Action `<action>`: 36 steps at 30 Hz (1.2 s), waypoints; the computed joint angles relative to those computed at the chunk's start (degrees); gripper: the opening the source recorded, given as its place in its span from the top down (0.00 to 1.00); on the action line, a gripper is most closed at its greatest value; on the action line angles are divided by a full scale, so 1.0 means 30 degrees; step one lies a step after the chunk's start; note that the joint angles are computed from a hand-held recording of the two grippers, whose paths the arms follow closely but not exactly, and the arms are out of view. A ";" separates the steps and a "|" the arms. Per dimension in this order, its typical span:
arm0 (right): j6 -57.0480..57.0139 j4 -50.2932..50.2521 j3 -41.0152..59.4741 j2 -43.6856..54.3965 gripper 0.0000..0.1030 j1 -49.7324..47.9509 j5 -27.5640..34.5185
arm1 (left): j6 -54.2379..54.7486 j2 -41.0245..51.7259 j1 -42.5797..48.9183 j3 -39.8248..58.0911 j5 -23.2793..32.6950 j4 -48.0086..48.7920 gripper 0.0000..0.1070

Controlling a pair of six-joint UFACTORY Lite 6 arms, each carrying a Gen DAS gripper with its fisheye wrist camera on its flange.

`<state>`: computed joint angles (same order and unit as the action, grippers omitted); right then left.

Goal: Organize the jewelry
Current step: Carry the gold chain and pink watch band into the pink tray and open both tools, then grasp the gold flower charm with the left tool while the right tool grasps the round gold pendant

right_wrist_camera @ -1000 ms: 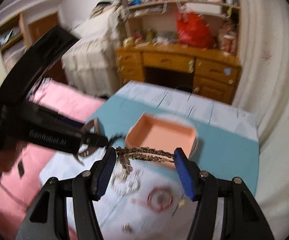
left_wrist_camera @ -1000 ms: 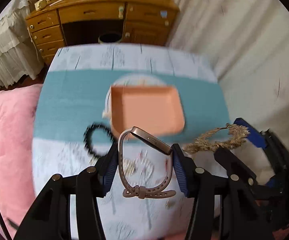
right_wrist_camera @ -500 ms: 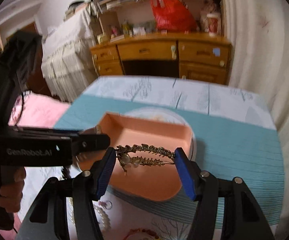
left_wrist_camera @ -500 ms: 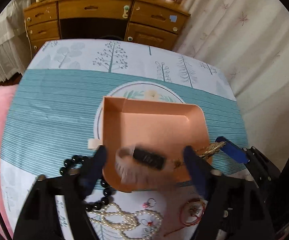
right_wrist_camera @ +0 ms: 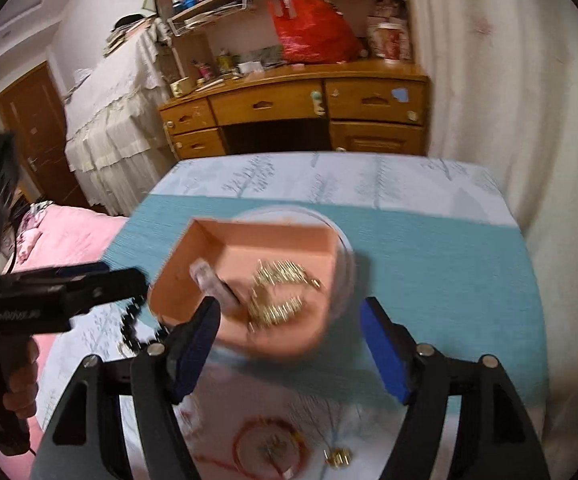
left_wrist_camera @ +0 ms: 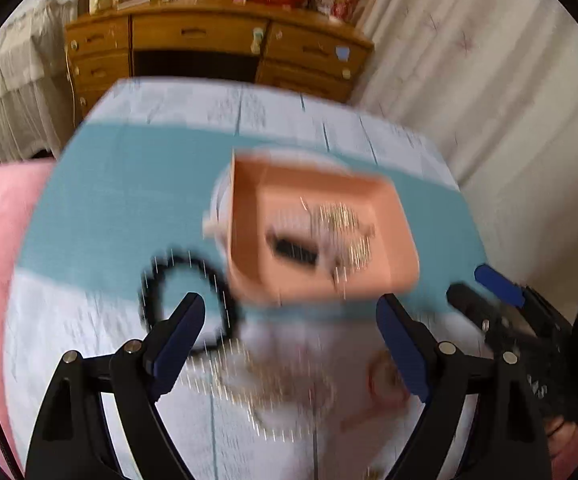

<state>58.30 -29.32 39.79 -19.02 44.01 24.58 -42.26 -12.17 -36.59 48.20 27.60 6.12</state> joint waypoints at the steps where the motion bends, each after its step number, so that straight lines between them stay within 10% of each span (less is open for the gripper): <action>1: 0.0692 -0.0339 -0.0643 -0.0671 0.30 0.0374 0.0375 | -0.0551 -0.0693 -0.0607 -0.0914 -0.0006 0.0098 0.19; 16: 0.7275 -0.0686 -0.6769 -0.8075 0.30 0.9634 0.9195 | -0.8271 -0.1271 -1.0391 -0.3733 0.1118 0.1480 0.20; 30: 0.0411 -0.2261 -0.7306 -0.4867 0.54 0.5138 0.3222 | -1.1190 0.3860 -1.3576 -0.0828 0.0124 0.3755 0.80; 36: -0.1549 -0.1637 -0.6982 -0.3935 0.57 0.3386 0.1090 | -1.2299 0.3391 -1.3708 -0.1103 0.0243 0.4070 0.84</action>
<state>53.65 -34.23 18.85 -30.82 54.17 27.85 -79.15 -1.99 -77.71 44.89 28.34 18.33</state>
